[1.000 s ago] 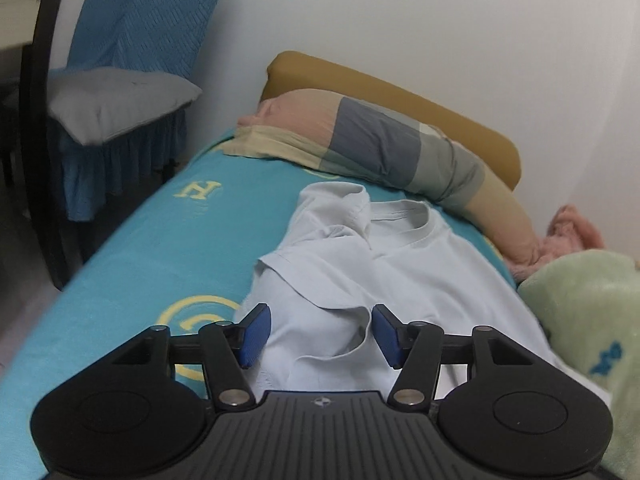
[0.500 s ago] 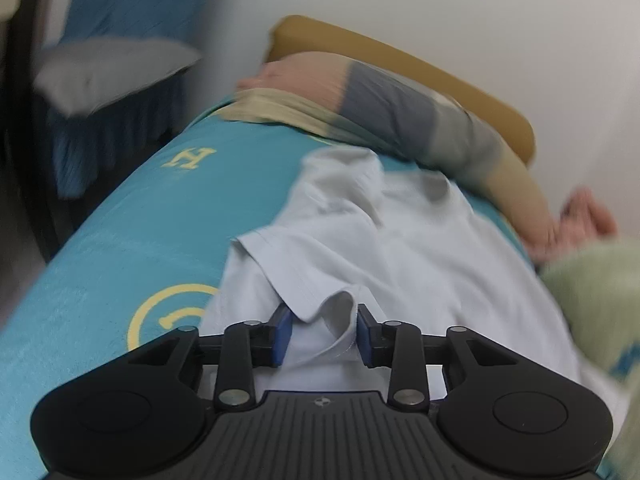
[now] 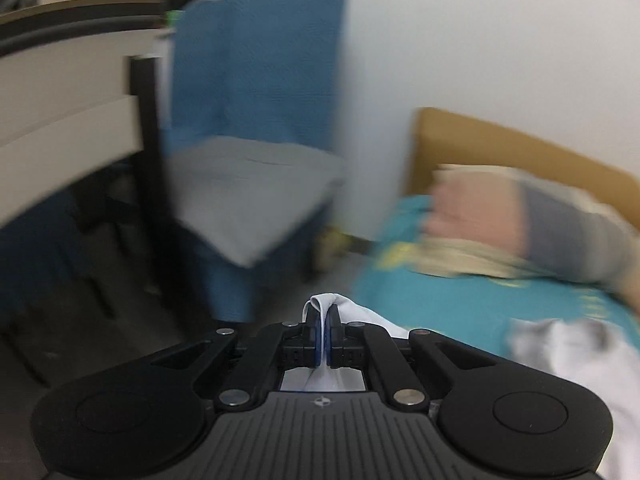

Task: Fold clothes
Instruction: 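Grasp the T-shirt edge with the left gripper and tug it flat, then open the left gripper and withdraw both tools above the flat T-shirt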

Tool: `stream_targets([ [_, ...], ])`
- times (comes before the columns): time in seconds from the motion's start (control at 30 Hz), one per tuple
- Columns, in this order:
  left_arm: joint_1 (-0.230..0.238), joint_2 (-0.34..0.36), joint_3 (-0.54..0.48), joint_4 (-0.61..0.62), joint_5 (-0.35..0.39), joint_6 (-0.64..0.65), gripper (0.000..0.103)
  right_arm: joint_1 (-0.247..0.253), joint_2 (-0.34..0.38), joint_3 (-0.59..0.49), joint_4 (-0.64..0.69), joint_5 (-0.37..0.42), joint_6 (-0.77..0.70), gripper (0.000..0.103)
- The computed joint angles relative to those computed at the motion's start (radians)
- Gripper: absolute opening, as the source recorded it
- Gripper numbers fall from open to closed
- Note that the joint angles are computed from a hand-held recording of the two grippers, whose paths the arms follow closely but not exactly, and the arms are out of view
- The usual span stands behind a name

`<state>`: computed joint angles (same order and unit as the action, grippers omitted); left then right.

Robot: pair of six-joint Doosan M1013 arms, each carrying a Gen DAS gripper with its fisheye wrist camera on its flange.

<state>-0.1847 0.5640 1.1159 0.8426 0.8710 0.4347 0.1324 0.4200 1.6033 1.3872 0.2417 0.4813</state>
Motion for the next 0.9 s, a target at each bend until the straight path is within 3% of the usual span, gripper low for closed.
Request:
stream_targets([
  [0.03, 0.008, 0.011, -0.011, 0.015, 0.035, -0.001, 0.002, 0.002, -0.001, 0.002, 0.036, -0.005, -0.045, 0.087],
  [0.17, 0.044, 0.021, 0.038, -0.061, 0.025, -0.012, 0.004, 0.012, 0.002, -0.001, 0.017, -0.019, -0.081, 0.087],
  [0.27, 0.046, 0.000, 0.115, -0.073, -0.028, -0.070, 0.025, 0.019, 0.005, -0.005, -0.010, -0.028, -0.080, 0.087],
  [0.3, 0.046, -0.008, 0.133, -0.088, -0.041, -0.064, 0.040, 0.020, 0.006, -0.006, -0.009, -0.030, -0.084, 0.087],
  [0.33, 0.042, -0.020, 0.155, -0.098, -0.054, -0.057, 0.046, 0.020, 0.007, -0.007, 0.003, -0.030, -0.096, 0.087],
  [0.47, 0.017, -0.085, 0.234, -0.114, -0.127, -0.026, 0.057, 0.019, 0.007, -0.008, 0.014, -0.035, -0.090, 0.087],
  [0.53, -0.015, -0.125, 0.270, -0.084, -0.132, -0.045, 0.068, 0.019, 0.005, -0.007, 0.022, -0.039, -0.094, 0.087],
  [0.7, -0.119, -0.210, 0.317, -0.003, -0.124, -0.092, 0.076, 0.018, -0.015, 0.013, 0.204, -0.039, -0.310, 0.087],
  [0.9, -0.245, -0.282, 0.321, 0.056, -0.090, -0.156, 0.083, 0.007, -0.046, 0.037, 0.262, -0.017, -0.377, 0.087],
])
